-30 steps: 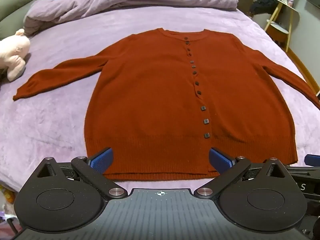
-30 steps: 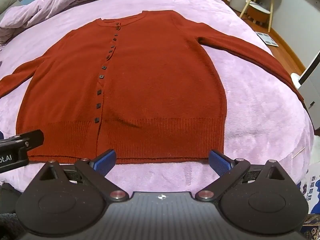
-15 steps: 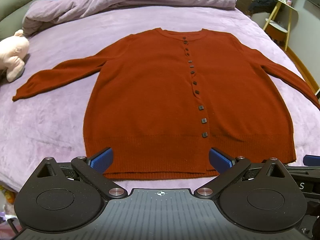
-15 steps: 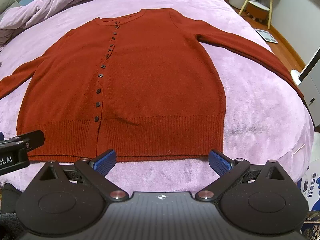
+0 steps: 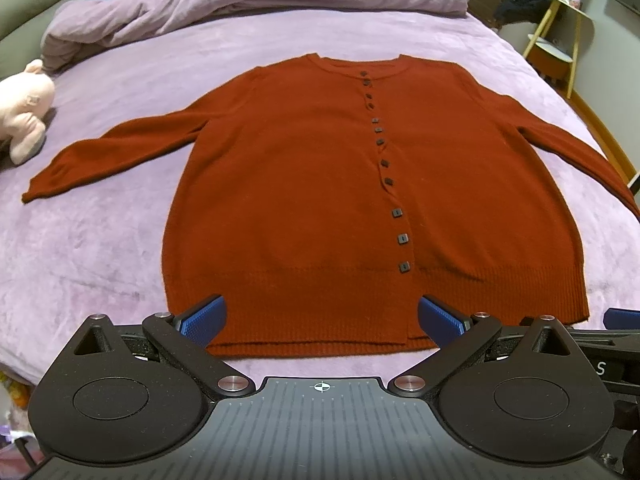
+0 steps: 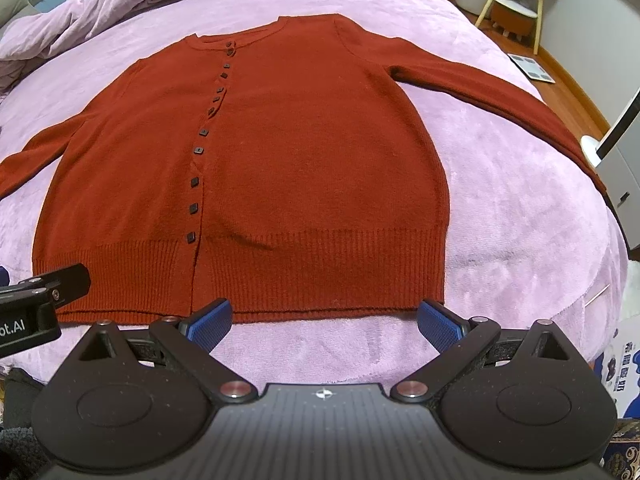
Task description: Fold small clothes
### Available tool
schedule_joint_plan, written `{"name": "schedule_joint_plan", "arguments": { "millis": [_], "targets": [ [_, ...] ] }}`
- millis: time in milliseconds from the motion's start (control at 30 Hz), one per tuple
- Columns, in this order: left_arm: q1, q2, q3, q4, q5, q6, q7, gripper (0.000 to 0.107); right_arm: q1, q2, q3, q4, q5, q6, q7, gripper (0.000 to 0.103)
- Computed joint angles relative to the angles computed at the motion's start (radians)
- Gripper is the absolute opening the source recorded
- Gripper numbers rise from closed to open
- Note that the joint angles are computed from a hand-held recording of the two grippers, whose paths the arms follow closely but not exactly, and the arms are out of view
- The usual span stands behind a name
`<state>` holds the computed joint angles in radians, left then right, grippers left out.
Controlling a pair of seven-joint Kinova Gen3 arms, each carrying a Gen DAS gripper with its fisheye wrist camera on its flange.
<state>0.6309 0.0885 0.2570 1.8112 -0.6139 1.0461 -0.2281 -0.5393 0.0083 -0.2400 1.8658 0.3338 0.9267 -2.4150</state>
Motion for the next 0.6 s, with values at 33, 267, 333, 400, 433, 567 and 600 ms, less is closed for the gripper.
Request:
{"name": "schedule_joint_plan", "arguments": {
  "millis": [33,267,333,400,433,567,600],
  "targets": [
    [-0.001,0.001,0.000,-0.001,0.001,0.000,-0.003,0.103,0.001,0.000,0.001,0.001,-0.002,-0.001,0.000,0.099],
    [-0.002,0.005,-0.002,-0.005,0.007,-0.003,-0.013,0.103,0.001,-0.001,0.001,0.001,-0.005,0.002,-0.001,0.099],
    [-0.003,0.007,-0.003,-0.006,0.009,-0.004,-0.015,0.103,0.002,0.000,0.001,0.001,-0.006,0.002,0.000,0.099],
    [-0.002,0.007,-0.004,-0.006,0.010,-0.004,-0.017,0.103,0.001,0.001,0.000,-0.001,-0.005,0.004,-0.001,0.099],
    [-0.003,0.008,-0.005,-0.006,0.011,-0.005,-0.018,0.103,0.001,0.001,0.001,-0.001,-0.005,0.004,0.000,0.099],
    [-0.003,0.009,-0.006,-0.007,0.012,-0.008,-0.021,0.103,0.002,0.000,0.000,-0.001,-0.006,0.005,-0.003,0.099],
    [-0.003,0.010,-0.006,-0.007,0.014,-0.009,-0.023,0.103,0.002,0.000,0.001,-0.002,-0.007,0.006,-0.003,0.099]
  ]
}}
